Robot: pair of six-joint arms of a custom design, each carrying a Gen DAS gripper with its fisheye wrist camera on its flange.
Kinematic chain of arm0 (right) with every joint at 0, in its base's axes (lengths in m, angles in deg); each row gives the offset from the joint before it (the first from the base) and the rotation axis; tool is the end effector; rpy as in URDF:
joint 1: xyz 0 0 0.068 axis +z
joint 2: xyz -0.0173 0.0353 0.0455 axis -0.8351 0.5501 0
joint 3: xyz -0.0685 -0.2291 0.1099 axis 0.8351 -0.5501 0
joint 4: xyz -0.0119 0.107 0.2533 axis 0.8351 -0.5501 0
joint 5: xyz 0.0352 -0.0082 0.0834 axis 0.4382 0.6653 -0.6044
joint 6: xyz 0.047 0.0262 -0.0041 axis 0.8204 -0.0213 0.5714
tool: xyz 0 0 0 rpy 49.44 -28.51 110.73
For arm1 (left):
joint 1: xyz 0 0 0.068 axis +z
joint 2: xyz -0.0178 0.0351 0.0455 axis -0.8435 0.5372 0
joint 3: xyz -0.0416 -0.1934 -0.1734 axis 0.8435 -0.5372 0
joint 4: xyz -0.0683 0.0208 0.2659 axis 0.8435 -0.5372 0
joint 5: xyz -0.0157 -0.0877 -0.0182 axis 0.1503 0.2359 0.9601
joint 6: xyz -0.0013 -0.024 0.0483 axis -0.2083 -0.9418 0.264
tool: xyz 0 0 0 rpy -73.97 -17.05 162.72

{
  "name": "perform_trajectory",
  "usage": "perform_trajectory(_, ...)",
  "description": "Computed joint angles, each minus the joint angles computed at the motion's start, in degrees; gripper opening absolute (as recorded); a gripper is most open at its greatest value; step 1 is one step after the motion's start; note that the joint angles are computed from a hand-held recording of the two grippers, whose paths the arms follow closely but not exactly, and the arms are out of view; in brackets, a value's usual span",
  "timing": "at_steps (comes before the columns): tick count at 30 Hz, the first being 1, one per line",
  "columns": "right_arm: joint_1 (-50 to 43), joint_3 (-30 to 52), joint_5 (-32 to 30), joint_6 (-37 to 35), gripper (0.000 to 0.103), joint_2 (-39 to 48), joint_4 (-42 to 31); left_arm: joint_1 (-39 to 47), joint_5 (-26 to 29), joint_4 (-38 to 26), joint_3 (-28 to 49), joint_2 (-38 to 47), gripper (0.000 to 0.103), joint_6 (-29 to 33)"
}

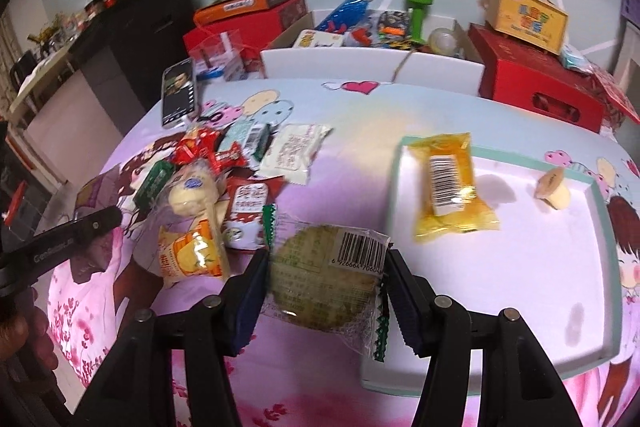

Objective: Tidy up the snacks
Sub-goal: 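Carry the swiss-roll pack with the left tool while the right tool carries the biscuit pack to the tray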

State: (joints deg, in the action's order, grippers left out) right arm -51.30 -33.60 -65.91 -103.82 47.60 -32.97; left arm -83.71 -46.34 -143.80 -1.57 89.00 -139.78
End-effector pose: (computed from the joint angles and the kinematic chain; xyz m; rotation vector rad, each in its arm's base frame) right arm 0.2586 0.0373 0.2196 -0.7042 2.4752 0.4006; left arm 0.1369 -0.0494 0.2127 -0.8907 2.4153 0.1388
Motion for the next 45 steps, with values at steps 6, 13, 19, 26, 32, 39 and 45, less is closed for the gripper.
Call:
perform_trajectory(6, -6.99, 3.41, -0.78, -1.73, 0.061, 2.53, -1.18, -3.94, -1.14, 2.47, 3.19, 4.99, 0.043, 0.37)
perform_trajectory(13, -15.42, 8.32, -1.11, -2.65, 0.061, 7.09, -1.84, -8.77, -1.73, 6.27, 7.91, 12.81, 0.043, 1.94)
perform_trajectory(19, -21.84, 12.55, -1.2, -2.97, 0.061, 11.01, -2.18, -12.49, -1.41, 10.06, 12.79, 20.67, 0.043, 4.74)
perform_trajectory(26, -27.49, 17.4, -0.94, -2.66, 0.061, 15.69, -2.62, -15.3, 1.06, 14.77, 16.99, 28.89, 0.043, 8.02)
perform_trajectory(32, -30.32, 20.38, 0.94, -1.41, 0.061, 19.26, -1.84, -17.89, 3.45, 20.05, 21.99, 37.65, 0.043, 11.88)
perform_trajectory(39, -32.39, 22.63, 1.89, -1.03, 0.061, 21.95, -1.72, -20.88, 4.66, 23.11, 28.92, 46.59, 0.043, 16.24)
perform_trajectory(45, -32.5, 23.36, 2.95, -0.92, 0.061, 24.03, -1.57, -21.59, 6.49, 25.54, 32.53, 52.47, 0.043, 18.14)
